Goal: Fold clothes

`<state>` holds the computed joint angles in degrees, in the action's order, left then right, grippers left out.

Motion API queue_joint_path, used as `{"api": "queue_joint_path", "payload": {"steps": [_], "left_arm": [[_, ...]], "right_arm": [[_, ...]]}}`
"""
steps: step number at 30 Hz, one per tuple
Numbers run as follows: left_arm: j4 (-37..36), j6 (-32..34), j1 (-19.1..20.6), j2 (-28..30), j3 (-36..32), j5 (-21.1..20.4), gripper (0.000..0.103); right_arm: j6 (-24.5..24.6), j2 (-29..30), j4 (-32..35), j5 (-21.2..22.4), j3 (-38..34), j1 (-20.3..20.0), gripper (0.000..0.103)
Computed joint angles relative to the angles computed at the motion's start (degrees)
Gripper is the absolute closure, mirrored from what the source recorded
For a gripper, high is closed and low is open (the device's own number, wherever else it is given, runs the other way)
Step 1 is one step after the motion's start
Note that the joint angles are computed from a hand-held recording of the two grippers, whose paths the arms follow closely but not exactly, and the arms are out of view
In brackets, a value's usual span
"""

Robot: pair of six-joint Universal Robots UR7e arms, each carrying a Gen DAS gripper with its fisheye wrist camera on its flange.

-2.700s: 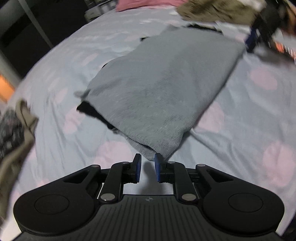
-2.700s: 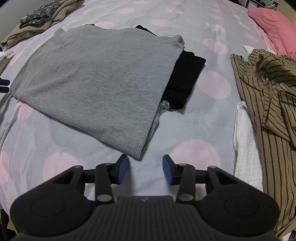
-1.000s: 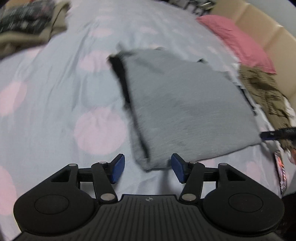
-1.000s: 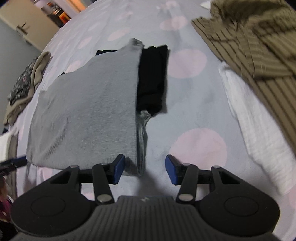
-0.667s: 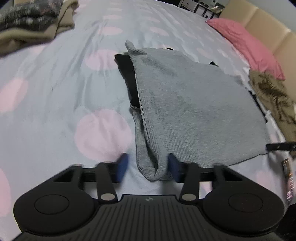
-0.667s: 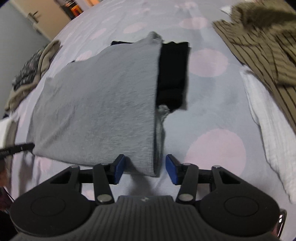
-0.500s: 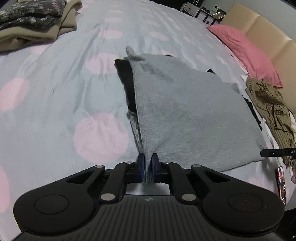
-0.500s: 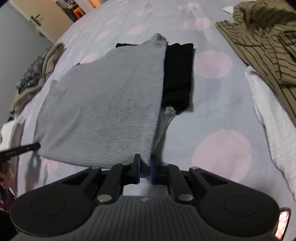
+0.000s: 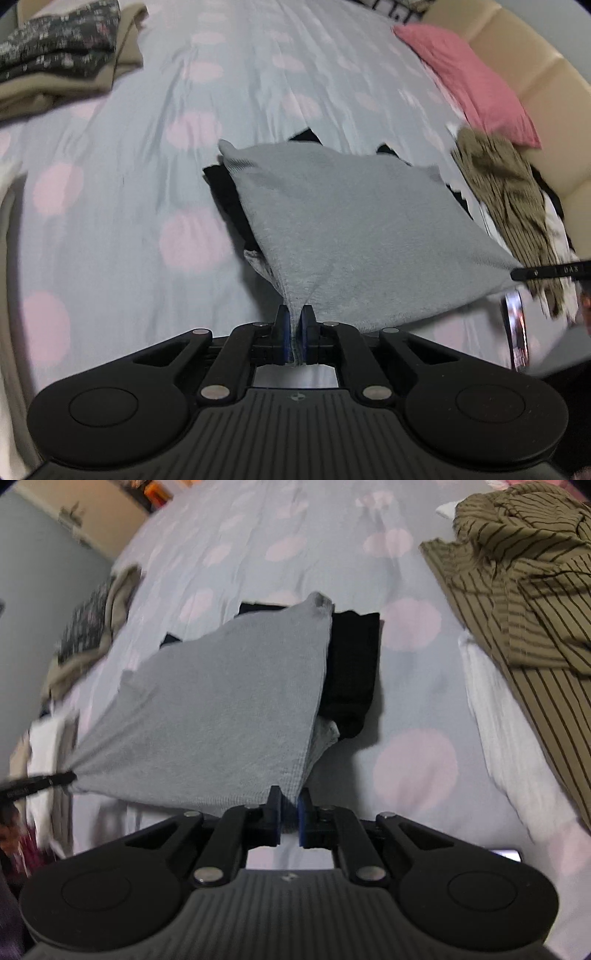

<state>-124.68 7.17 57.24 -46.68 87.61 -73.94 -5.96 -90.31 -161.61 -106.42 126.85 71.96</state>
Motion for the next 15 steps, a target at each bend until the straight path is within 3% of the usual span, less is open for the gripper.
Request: {"api": "queue_joint_path", "payload": {"steps": [6,13,15], "left_arm": [[5.1,0.2,-0.8,-4.6,4.9,1.9,0.099],[6.4,0.0,-0.6,-2.7,6.4,6.0,0.098],[6.4,0.5,-0.9,-2.3,6.6,7.3,0.096]], "right_arm": [[-2.1,-3.6,9.0,-3.0,3.1,2.2,0.094],[-2.9,0.9,3.9,-4.9,6.7,0.2,0.093],[-4.0,1.7,2.9,-6.0,6.7,0.7,0.089]]}}
